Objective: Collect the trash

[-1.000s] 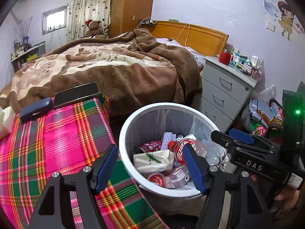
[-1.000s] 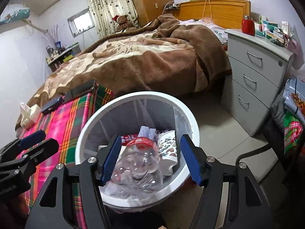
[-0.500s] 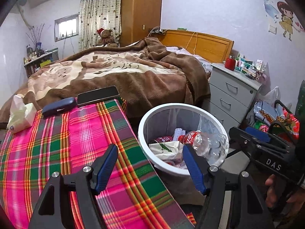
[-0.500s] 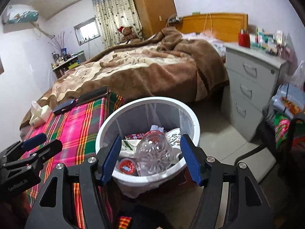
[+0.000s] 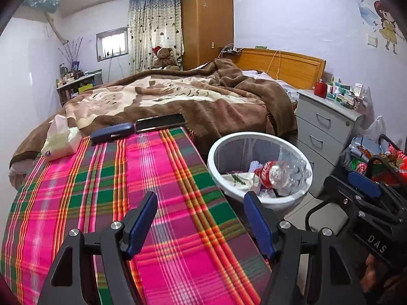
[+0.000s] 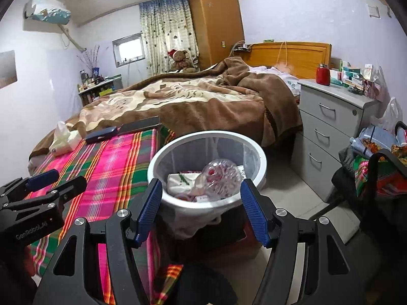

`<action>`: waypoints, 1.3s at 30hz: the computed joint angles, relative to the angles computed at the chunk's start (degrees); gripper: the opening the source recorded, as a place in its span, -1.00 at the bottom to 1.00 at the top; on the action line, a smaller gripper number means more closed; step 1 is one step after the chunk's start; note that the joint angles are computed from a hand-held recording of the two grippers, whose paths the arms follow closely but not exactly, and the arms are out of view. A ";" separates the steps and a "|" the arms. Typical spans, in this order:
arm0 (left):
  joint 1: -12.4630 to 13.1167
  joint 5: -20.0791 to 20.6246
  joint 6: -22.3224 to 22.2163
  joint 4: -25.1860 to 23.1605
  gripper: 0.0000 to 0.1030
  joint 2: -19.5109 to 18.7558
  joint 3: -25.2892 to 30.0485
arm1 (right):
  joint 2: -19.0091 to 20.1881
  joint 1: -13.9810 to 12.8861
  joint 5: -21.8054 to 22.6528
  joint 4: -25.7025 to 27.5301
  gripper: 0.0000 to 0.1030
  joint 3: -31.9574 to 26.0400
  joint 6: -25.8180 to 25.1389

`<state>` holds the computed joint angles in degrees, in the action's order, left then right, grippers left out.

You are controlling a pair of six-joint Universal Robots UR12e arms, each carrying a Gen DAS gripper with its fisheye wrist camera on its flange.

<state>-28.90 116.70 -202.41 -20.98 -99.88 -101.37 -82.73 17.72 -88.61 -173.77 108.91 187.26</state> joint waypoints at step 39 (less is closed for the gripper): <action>-2.23 5.10 -3.54 -0.30 0.36 1.32 -2.73 | -1.21 1.22 2.05 -0.82 0.27 2.30 0.53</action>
